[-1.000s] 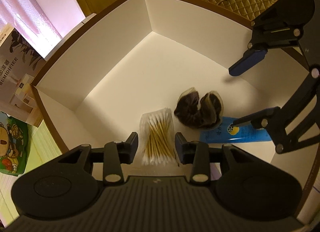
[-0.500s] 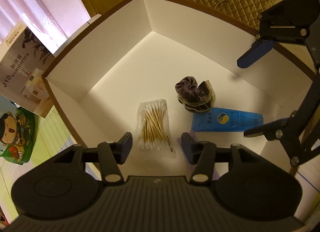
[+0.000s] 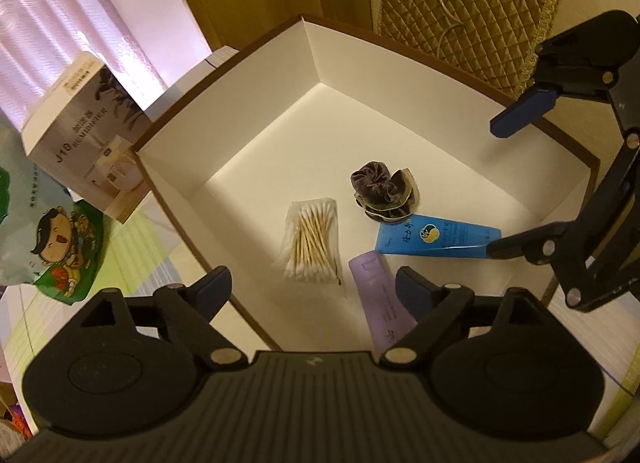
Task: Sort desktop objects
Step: 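Withdraw both tools from the box back toward the remaining items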
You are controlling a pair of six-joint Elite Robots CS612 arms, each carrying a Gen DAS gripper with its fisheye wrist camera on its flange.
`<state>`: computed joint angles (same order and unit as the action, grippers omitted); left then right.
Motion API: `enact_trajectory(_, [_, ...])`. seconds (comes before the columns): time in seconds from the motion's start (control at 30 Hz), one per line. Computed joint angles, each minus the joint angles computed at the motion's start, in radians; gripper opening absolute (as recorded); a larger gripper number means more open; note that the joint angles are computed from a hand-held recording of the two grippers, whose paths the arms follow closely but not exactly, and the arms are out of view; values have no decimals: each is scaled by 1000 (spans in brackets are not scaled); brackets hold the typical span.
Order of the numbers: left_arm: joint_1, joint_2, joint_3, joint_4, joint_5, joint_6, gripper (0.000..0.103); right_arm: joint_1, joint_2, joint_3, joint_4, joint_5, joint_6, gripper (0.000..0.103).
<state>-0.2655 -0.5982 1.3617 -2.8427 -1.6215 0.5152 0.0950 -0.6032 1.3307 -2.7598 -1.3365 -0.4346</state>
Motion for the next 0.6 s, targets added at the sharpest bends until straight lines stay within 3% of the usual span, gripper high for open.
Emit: enact_trajectory(0.6, [12,-76,124,-98,4,-70,92,4,-68,135,-191,-5,137,87])
